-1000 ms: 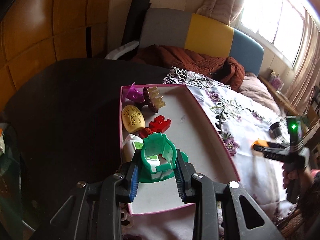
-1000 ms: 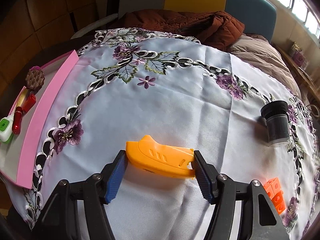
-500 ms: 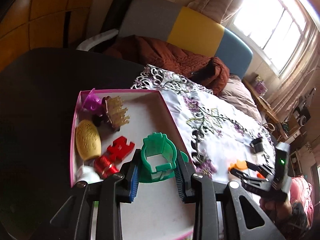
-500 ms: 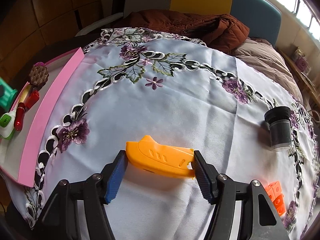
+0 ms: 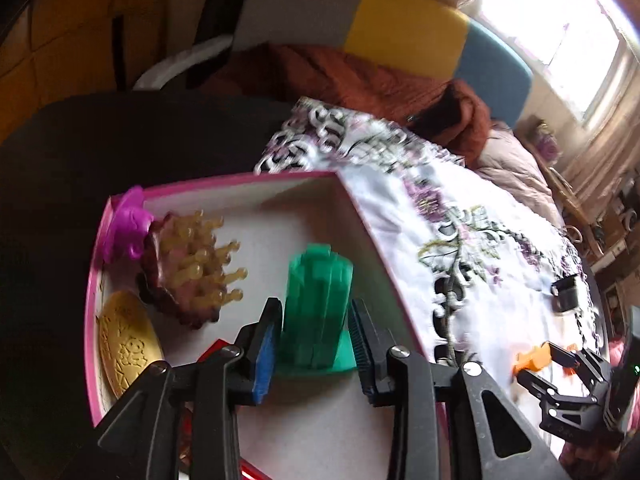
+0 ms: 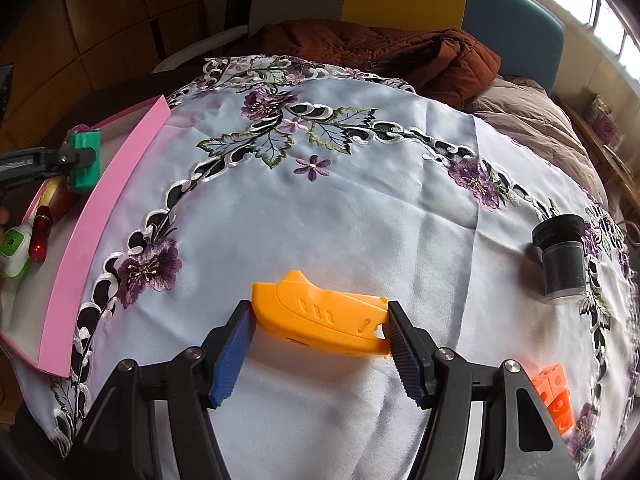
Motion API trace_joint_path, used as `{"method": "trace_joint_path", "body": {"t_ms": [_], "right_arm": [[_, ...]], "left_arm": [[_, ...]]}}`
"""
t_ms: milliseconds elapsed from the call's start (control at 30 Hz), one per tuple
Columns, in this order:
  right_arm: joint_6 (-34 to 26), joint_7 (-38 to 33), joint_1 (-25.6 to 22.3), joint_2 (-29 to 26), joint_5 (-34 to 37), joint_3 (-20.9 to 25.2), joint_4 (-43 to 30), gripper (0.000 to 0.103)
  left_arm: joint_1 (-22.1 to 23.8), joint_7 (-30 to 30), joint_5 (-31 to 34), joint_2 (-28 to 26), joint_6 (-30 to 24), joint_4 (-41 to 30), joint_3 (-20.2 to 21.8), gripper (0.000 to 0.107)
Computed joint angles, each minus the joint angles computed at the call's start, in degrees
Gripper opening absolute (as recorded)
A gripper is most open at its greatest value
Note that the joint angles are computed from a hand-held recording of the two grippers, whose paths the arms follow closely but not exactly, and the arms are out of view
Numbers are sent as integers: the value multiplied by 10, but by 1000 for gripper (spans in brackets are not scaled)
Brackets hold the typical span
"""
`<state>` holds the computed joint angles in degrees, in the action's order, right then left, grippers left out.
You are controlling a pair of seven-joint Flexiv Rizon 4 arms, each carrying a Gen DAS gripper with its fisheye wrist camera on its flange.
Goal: Organize rigid objects
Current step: 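Lower the green holder into the tray and open the left tool, then carry the orange plastic piece into the tray and open the right tool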
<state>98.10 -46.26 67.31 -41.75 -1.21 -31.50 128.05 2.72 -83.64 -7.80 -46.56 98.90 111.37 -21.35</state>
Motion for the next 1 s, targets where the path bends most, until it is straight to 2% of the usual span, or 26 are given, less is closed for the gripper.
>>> {"method": "trace_joint_path", "body": {"t_ms": [67, 167, 333, 467, 700, 833, 1000], "right_arm": [[0, 1, -2, 0, 0, 2, -1, 66], [-1, 1, -4, -1, -1, 3, -4, 66], [-1, 0, -1, -3, -2, 0, -4, 66], [-1, 0, 2, -4, -2, -3, -4, 66], [0, -2, 4, -5, 0, -5, -3, 66], [-1, -3, 6, -4, -1, -6, -2, 66], [0, -3, 12, -5, 1, -11, 0, 66]], "left_arm": [[14, -5, 1, -1, 9, 9, -13, 42], [27, -15, 13, 10, 36, 33, -20, 43], [-3, -44, 32, 52, 85, 83, 30, 43], [-12, -69, 50, 77, 114, 125, 49, 43], [-42, -105, 59, 114, 131, 182, 85, 43], [-86, -110, 47, 132, 143, 205, 128, 43], [-104, -113, 42, 147, 156, 226, 146, 43]]}}
